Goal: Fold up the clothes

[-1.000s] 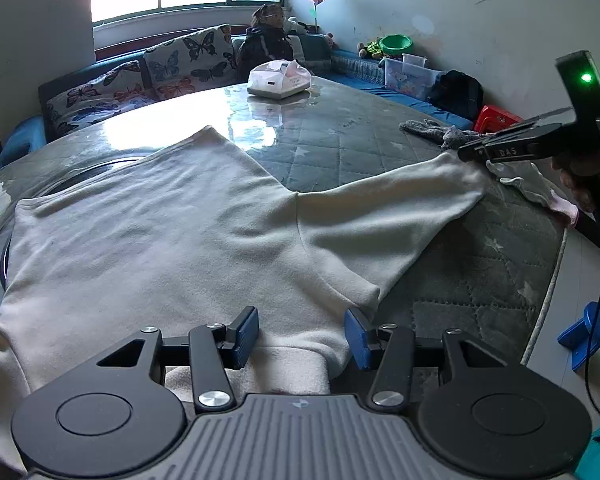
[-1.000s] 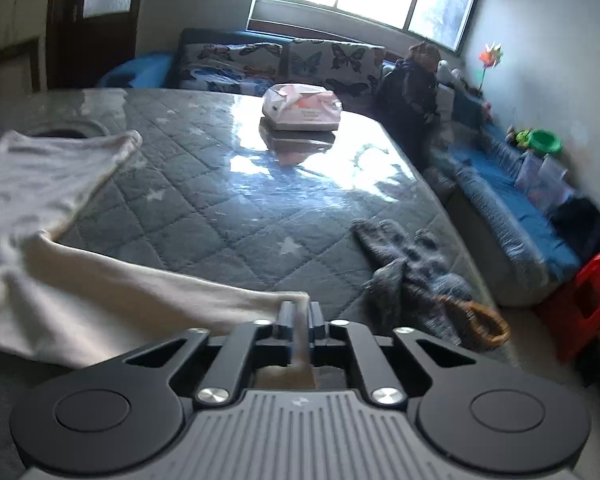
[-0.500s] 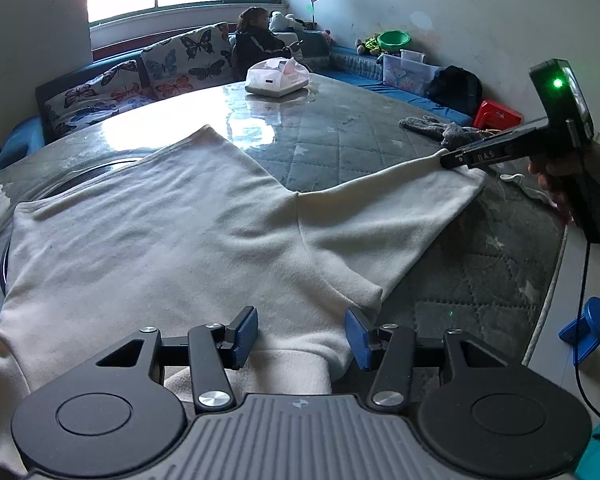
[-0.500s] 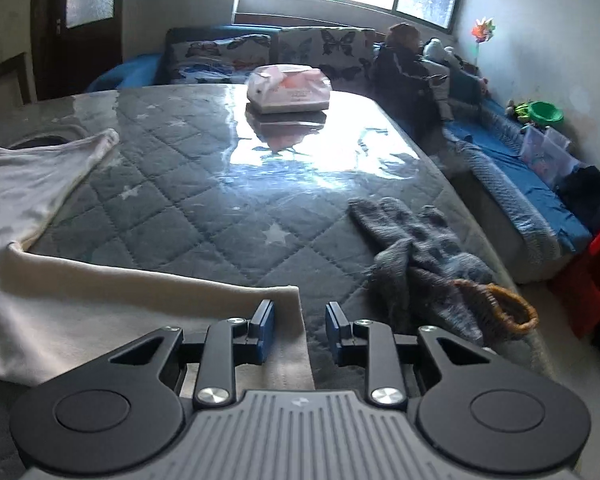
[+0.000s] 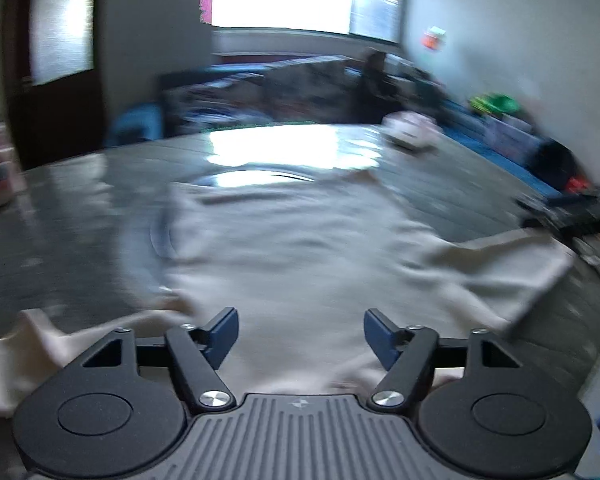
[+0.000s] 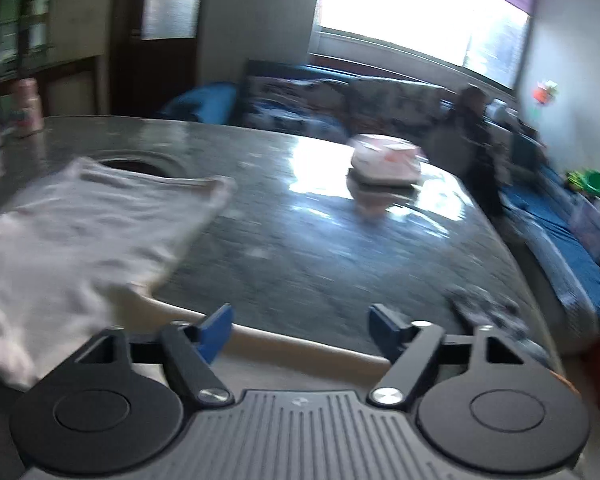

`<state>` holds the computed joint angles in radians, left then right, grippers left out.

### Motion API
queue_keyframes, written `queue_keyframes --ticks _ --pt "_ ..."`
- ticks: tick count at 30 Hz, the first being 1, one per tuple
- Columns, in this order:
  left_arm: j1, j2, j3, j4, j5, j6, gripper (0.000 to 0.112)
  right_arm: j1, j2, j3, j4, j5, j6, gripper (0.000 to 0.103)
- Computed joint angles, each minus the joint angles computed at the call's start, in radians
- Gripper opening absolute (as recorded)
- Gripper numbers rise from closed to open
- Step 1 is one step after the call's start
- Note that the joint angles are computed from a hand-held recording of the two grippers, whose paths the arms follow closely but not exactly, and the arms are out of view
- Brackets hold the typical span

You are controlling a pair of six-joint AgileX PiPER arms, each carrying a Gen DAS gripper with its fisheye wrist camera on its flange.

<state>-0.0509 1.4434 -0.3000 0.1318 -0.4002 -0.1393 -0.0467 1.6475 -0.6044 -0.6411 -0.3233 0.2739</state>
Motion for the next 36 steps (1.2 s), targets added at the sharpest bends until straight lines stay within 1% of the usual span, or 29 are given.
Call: queue_keyframes --ticks 2,4,8,10,12,13,14,15,17,18,20,22,23,24,26,28,31,32,34,35,36 --pt "0.085 -0.009 -0.003 -0.057 0.005 0.038 0.076 0.051 0.002 -0.009 -0.029 0.006 0.028 0.082" --pt "0.169 -0.007 -0.014 -0.118 0.009 0.08 0.076 0.115 0.004 -0.02 -0.027 0.021 0.031 0.084" --pt "0.339 0.044 -0.068 -0.241 0.025 0.184 0.075 0.222 0.018 -0.045 -0.021 0.039 0.034 0.084" --pt "0.425 0.075 -0.113 -0.249 0.065 0.181 0.073 0.267 0.02 -0.05 -0.023 0.043 0.035 0.084" --pt "0.502 0.112 -0.154 -0.205 0.092 0.141 0.063 0.3 0.032 -0.059 -0.025 0.049 0.036 0.085" --pt "0.542 0.135 -0.18 -0.162 0.114 0.095 0.063 0.311 0.037 -0.063 -0.024 0.053 0.034 0.085" --pt "0.574 0.157 -0.201 -0.095 0.126 0.026 0.06 0.323 0.042 -0.067 -0.022 0.056 0.032 0.085" --pt "0.602 0.178 -0.222 -0.026 0.138 -0.043 0.055 0.334 0.047 -0.07 -0.02 0.06 0.03 0.085" --pt "0.64 0.206 -0.25 0.132 0.158 -0.178 0.049 0.35 0.056 -0.078 -0.035 0.068 0.046 0.085" --pt "0.655 0.22 -0.262 0.21 0.165 -0.243 0.044 0.354 0.059 -0.081 -0.04 0.07 0.052 0.085" --pt "0.66 0.239 -0.272 0.303 0.162 -0.298 0.039 0.365 0.067 -0.09 -0.028 0.076 0.048 0.085" --pt "0.662 0.247 -0.268 0.338 0.144 -0.279 0.031 0.37 0.067 -0.093 -0.022 0.084 0.046 0.085" --pt "0.667 0.248 -0.266 0.376 0.131 -0.295 0.021 0.371 0.067 -0.095 -0.021 0.088 0.047 0.085" --pt "0.677 0.248 -0.27 0.446 0.123 -0.351 0.017 0.373 0.07 -0.098 -0.019 0.092 0.048 0.085" --pt "0.683 0.24 -0.275 0.478 0.109 -0.362 0.012 0.38 0.074 -0.104 -0.002 0.101 0.037 0.085" --pt "0.7 0.222 -0.263 0.445 0.044 -0.287 0.011 0.387 0.077 -0.104 0.028 0.104 0.012 0.085" --pt "0.763 0.189 -0.225 0.483 -0.116 -0.26 0.011 0.392 0.08 -0.106 0.051 0.107 -0.005 0.085" --pt "0.792 0.172 -0.202 0.519 -0.181 -0.281 0.011 0.392 0.081 -0.105 0.052 0.107 -0.004 0.085" --pt "0.889 0.137 -0.15 0.638 -0.33 -0.346 0.011 0.393 0.083 -0.103 0.053 0.107 -0.004 0.085" --pt "0.932 0.134 -0.135 0.685 -0.381 -0.358 0.012 0.393 0.084 -0.102 0.052 0.106 -0.003 0.085" --pt "0.97 0.13 -0.116 0.72 -0.412 -0.35 0.016 0.392 0.086 -0.1 0.042 0.104 0.005 0.085"
